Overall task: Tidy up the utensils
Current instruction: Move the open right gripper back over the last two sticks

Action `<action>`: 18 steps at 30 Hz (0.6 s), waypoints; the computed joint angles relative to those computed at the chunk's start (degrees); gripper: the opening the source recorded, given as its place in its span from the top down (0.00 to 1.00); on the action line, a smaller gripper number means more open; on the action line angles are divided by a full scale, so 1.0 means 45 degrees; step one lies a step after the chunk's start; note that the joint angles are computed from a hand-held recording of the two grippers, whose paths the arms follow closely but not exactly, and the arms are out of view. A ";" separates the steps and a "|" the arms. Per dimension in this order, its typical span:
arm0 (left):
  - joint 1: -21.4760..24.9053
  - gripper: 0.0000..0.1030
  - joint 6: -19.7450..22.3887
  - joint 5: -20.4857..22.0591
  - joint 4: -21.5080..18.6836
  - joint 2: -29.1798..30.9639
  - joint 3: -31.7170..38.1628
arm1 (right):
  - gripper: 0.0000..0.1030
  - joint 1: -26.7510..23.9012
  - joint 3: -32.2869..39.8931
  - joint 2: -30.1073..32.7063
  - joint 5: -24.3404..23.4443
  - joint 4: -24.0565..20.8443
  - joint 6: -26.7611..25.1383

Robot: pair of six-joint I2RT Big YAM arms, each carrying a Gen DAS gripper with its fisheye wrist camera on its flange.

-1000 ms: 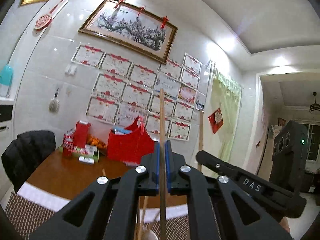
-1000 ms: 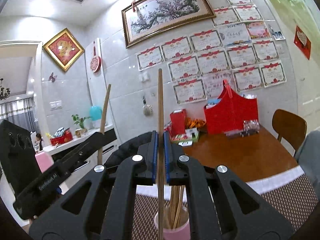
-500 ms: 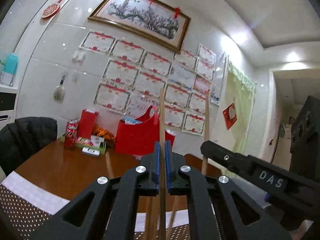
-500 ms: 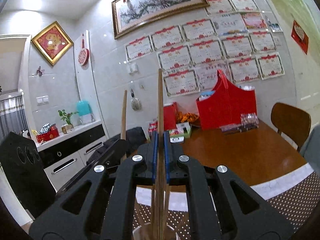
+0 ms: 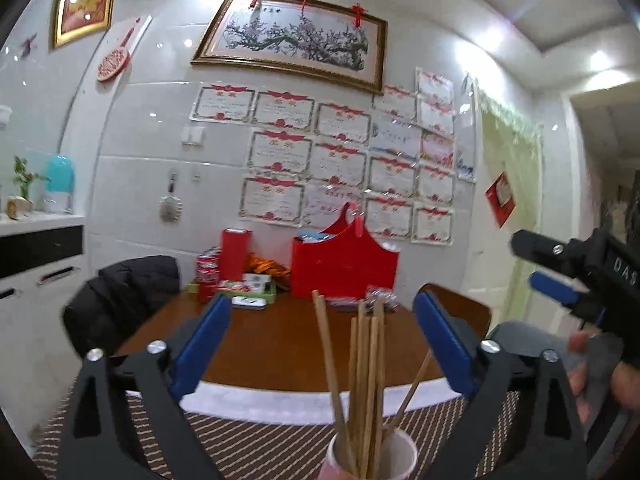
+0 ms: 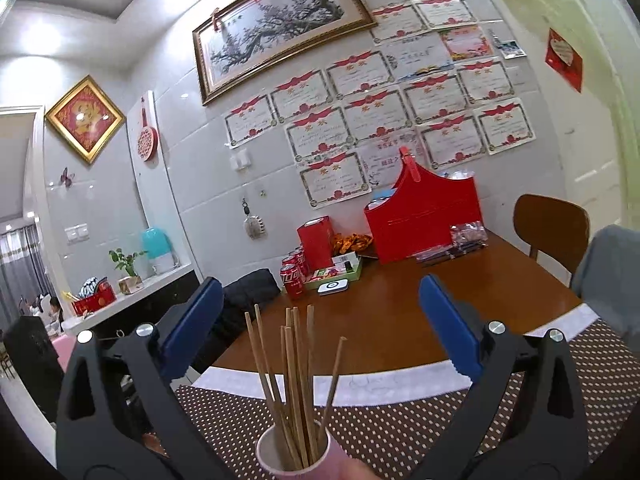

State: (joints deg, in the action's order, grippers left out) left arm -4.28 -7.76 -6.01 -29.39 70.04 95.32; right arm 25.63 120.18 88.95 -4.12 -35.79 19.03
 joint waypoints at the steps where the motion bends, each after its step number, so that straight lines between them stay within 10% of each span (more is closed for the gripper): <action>1: -0.0053 0.06 0.0024 -0.0269 -0.0413 -0.0116 0.0118 | 0.06 -0.0015 -0.0010 -0.0103 0.0074 -0.0174 -0.0029; 10: -0.0675 0.04 0.0184 -0.2135 -0.3859 -0.1060 0.1136 | 0.06 0.0129 -0.1074 -0.1703 0.0404 -0.1712 -0.0374; 18: -0.1063 0.04 0.0209 -0.2707 -0.5038 -0.1997 0.0947 | 0.06 0.0325 -0.2490 -0.3062 0.0412 -0.2900 -0.0125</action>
State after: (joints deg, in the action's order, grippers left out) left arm -9.06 -6.82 -18.19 -52.07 61.05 99.57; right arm 27.09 108.97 75.17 -2.26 -48.84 18.47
